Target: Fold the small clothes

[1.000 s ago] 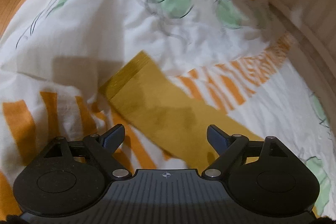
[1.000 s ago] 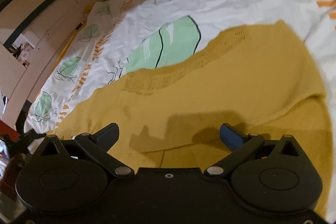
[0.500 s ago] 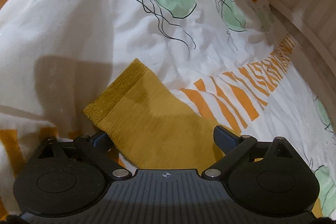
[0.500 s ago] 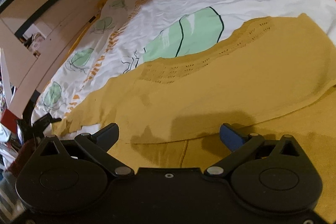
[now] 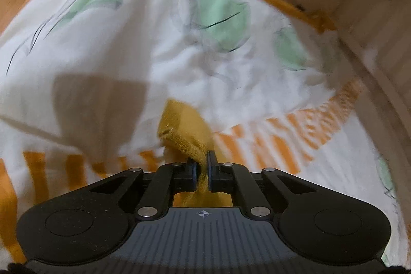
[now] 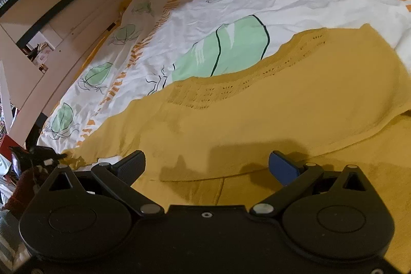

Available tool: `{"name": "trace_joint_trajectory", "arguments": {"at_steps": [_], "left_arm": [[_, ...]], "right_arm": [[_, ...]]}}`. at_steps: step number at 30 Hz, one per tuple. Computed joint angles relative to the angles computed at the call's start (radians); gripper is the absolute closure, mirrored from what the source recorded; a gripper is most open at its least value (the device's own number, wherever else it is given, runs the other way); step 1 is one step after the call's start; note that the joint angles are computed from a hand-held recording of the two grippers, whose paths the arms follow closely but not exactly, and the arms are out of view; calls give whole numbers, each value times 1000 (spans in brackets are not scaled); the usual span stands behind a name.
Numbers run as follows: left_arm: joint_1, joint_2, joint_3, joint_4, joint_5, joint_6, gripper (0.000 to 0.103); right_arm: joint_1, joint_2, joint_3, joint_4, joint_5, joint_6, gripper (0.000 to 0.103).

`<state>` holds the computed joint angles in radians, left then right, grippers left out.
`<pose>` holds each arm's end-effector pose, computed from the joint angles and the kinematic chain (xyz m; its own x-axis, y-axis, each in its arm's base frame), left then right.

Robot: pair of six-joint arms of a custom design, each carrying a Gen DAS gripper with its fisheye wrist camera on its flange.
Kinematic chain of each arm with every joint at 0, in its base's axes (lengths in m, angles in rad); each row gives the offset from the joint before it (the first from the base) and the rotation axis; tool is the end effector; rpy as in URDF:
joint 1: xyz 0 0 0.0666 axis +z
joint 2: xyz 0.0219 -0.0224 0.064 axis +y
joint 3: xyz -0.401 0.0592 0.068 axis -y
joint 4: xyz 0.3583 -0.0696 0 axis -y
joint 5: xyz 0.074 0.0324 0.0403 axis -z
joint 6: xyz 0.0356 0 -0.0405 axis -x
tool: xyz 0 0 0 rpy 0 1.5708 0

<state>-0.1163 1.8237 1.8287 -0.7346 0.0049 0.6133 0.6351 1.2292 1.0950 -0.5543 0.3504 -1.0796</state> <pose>0.6236 -0.0734 0.4304 -0.6103 -0.5082 -0.6077 -0.2832 0.8564 -0.4317 0.3211 0.2209 0.4149 -0.5444 0.6276 -0.5566 0.2888 0.7632 0.5780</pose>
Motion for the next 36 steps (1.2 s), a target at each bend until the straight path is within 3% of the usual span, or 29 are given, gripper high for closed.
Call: {"name": "trace_joint_trajectory", "arguments": {"at_steps": [7,12,15,22,28,36], "left_arm": [[-90,-64,7,21,67,-24,96],[-200,-89,39,20,74,-115,96],[-265,-93,61,11,110,-132,96],[-418,-58,144,-30,170,-189,96],[-534,-2,183,-55,203,-190,96],[-641,89,248,-149,226,-274,95]], "right_arm": [[-26,-21,13,-48,-22,21,0],[-44,-57,18,-97,11,1,0],[-54,-77,25,-140,35,-16,0],[-90,-113,30,-208,61,-67,0],[-130,-156,12,-239,70,-116,0],[-177,-216,-10,-277,103,-167,0]]}}
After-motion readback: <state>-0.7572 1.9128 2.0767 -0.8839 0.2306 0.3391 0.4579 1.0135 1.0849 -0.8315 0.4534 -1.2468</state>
